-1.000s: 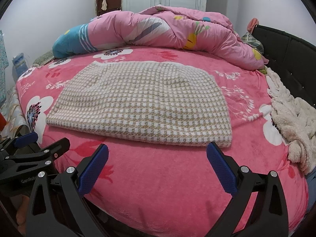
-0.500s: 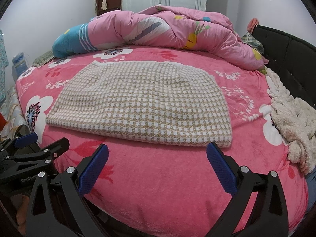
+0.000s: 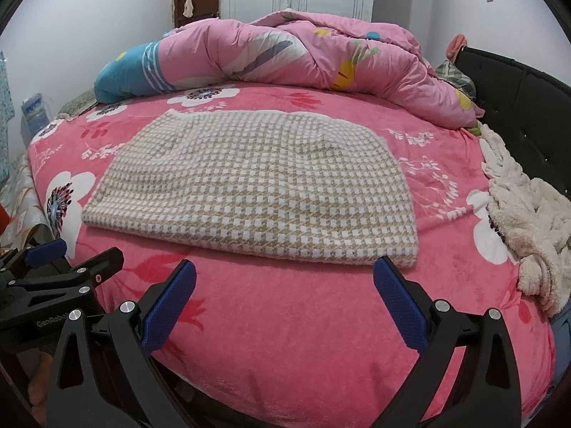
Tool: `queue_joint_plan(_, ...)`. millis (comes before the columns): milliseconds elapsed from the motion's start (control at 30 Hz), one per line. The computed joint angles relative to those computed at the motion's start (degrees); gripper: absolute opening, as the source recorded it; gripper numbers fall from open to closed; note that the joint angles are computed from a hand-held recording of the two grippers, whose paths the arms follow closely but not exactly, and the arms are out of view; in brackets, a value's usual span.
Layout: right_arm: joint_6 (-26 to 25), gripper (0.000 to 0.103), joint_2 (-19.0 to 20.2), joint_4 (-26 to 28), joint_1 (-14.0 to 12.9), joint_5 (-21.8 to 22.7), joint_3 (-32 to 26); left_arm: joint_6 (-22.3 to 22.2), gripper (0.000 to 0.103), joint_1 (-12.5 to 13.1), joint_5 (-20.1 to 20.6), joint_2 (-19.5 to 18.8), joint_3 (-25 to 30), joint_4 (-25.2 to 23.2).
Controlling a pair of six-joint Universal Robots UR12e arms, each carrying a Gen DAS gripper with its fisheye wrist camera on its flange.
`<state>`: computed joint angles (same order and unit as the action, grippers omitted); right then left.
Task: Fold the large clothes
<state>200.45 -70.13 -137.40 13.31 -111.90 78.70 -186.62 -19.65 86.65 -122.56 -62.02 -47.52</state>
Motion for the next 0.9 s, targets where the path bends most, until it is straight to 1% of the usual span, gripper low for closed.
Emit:
queue_joint_plan(267, -1.03, 0.097, -0.13, -0.18, -0.15, 0.39, 0.30, -0.38, 0.095, 0.07, -0.01, -0.01, 0.02, -0.11)
queue_joint_plan(633, -2.99, 0.097, 0.62, 0.49, -0.07, 0.64, -1.03, -0.86, 0.095, 0.03, 0.08, -0.08, 0.10, -0.11)
queue_joint_plan(900, -3.04, 0.097, 0.75, 0.66, 0.00, 0.91, -1.27, -1.51, 0.095, -0.14, 0.44, -0.22, 0.23, -0.13)
